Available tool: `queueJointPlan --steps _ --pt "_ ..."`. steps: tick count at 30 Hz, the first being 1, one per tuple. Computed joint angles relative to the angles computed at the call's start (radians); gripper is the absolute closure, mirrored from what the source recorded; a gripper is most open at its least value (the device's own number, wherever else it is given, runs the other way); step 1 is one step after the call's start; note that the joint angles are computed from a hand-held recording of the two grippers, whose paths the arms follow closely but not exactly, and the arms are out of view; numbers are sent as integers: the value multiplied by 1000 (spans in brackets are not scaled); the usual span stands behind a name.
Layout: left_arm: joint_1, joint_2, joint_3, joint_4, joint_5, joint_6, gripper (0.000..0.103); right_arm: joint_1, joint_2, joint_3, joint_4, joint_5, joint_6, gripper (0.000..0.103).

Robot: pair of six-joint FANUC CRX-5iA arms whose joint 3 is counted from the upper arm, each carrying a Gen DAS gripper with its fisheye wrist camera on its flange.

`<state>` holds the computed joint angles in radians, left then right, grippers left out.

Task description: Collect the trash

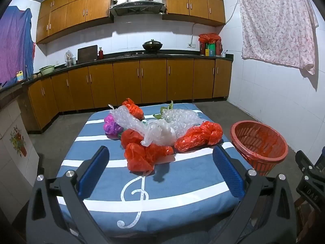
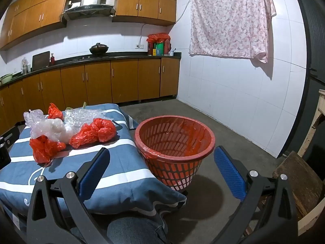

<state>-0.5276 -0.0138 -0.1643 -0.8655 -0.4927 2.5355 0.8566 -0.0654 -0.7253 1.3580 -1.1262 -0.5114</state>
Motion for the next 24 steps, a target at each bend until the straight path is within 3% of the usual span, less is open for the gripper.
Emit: queueJointPlan --steps 24 --pt "4 0 0 14 -1 -14 4 -2 1 -2 4 2 -5 2"
